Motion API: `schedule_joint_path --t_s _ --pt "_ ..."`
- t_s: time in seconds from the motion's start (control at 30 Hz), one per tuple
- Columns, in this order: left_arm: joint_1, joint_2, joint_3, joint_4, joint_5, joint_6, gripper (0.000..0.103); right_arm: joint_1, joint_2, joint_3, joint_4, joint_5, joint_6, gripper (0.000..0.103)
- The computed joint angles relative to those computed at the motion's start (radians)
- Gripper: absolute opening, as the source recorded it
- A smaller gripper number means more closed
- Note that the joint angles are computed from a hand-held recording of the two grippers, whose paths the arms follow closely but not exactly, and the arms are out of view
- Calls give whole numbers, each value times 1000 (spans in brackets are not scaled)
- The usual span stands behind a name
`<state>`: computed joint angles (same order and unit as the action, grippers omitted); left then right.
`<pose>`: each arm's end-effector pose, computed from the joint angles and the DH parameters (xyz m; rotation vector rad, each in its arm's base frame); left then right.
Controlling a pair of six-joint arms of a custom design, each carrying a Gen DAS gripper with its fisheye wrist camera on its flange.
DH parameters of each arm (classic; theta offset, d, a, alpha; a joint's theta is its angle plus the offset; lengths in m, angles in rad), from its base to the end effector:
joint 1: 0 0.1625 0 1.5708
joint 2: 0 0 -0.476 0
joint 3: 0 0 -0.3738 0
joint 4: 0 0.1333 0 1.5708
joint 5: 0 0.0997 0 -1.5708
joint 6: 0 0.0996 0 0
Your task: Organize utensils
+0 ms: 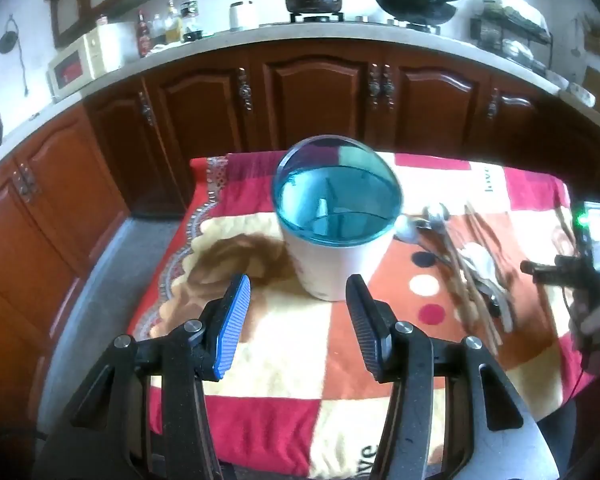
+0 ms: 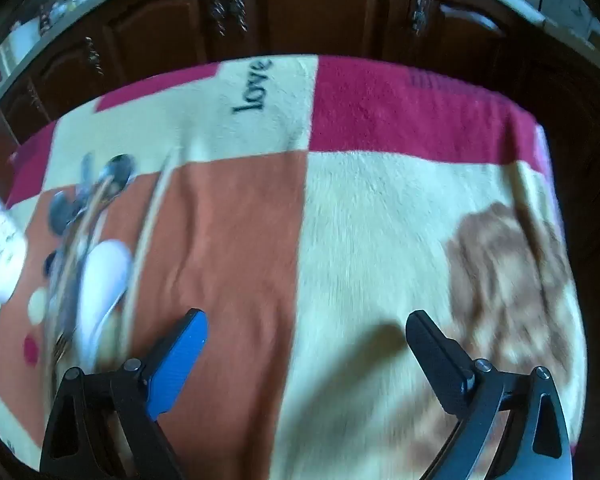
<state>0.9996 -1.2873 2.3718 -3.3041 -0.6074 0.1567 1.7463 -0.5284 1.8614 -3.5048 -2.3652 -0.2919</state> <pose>-0.0470 -0.4710 0.3040 0.4128 2.1472 -0.9403 0.1697 -0.6004 0.0380 0.2359 -2.2508 0.6395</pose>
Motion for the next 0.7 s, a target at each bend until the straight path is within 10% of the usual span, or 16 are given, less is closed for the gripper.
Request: schedule_joint_path --t_s 0.3,0.7 --pt "-39 6 20 16 -64 -33 50 193 -39 202 -204 24 133 99" --pt "-135 -29 52 14 -69 -54 50 389 -12 157 -309 -82 138 99"
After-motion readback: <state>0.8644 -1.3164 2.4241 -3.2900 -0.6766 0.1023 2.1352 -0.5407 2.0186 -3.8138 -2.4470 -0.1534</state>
